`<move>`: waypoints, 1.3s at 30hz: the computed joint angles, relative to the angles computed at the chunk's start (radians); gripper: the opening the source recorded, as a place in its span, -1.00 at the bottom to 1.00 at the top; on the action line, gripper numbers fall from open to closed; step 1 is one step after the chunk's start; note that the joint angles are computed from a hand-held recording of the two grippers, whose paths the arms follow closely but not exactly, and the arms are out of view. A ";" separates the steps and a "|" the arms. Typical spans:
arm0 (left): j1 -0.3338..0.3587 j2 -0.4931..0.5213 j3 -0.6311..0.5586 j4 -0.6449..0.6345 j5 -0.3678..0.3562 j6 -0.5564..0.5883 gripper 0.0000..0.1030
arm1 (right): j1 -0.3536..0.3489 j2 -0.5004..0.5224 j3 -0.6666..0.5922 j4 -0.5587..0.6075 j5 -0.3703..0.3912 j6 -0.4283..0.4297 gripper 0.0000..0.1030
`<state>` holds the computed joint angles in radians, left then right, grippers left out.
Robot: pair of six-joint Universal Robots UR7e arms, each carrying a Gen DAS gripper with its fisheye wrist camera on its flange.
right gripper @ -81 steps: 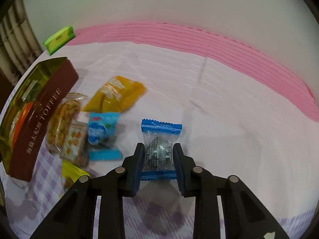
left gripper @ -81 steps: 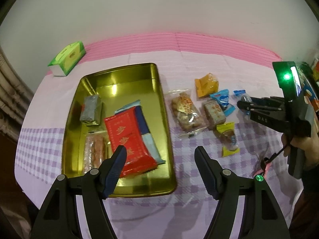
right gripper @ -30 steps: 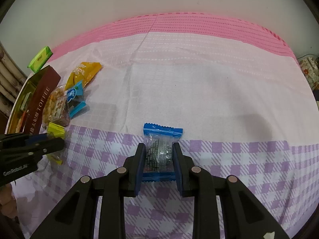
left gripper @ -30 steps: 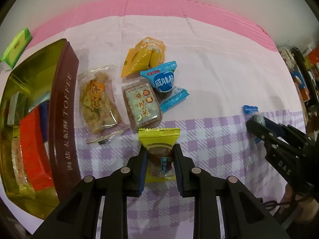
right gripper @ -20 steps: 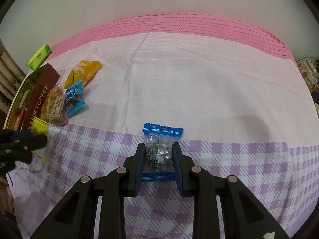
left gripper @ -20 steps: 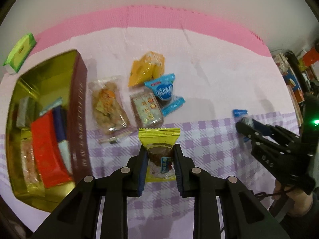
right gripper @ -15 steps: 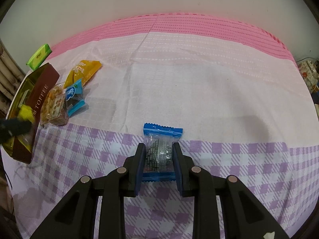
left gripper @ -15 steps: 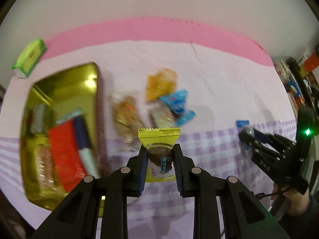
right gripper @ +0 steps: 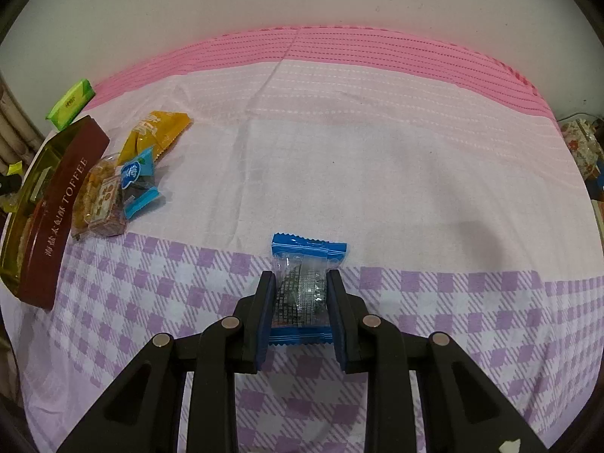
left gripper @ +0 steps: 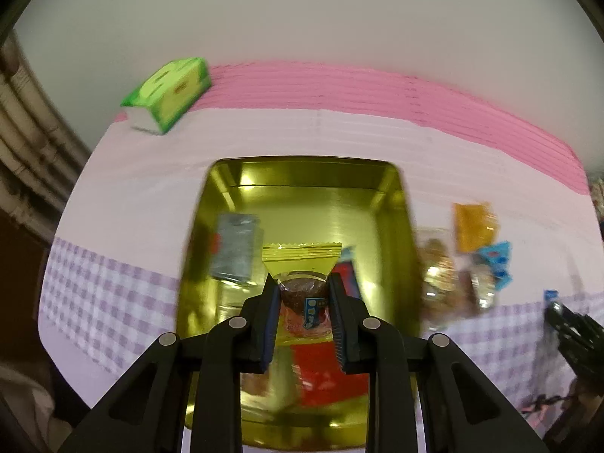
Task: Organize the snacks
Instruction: 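Carry the yellow-topped packet into the gold tin and open the left gripper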
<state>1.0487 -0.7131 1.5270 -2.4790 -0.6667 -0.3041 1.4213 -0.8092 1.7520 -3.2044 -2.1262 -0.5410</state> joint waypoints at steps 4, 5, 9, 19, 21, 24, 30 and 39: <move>0.034 -0.003 -0.014 0.031 0.013 -0.005 -0.51 | 0.002 0.004 0.000 -0.007 -0.009 0.004 -0.52; 0.039 -0.001 -0.014 0.034 0.018 -0.008 -0.51 | 0.003 0.004 0.000 -0.006 -0.011 0.007 -0.52; 0.057 0.011 -0.030 0.057 0.025 -0.003 -0.51 | 0.006 0.009 -0.004 -0.009 -0.022 0.014 -0.52; 0.080 0.017 -0.033 0.034 0.019 0.030 -0.51 | 0.013 0.019 -0.009 -0.017 -0.047 0.023 -0.52; 0.079 0.017 -0.027 0.026 0.024 0.037 -0.50 | 0.015 0.021 -0.010 -0.016 -0.055 0.025 -0.52; 0.076 0.014 -0.014 0.020 0.019 0.034 -0.50 | 0.014 0.021 -0.011 -0.017 -0.055 0.024 -0.52; 0.077 0.005 0.005 0.013 0.001 0.027 -0.50 | 0.019 0.029 -0.014 -0.024 -0.071 0.027 -0.52; 0.080 0.000 0.014 0.008 -0.009 0.023 -0.48 | 0.026 0.038 -0.012 -0.046 -0.093 0.038 -0.53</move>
<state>1.1290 -0.7131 1.5414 -2.4708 -0.6761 -0.2814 1.4472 -0.7716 1.7399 -3.2502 -2.2191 -0.5032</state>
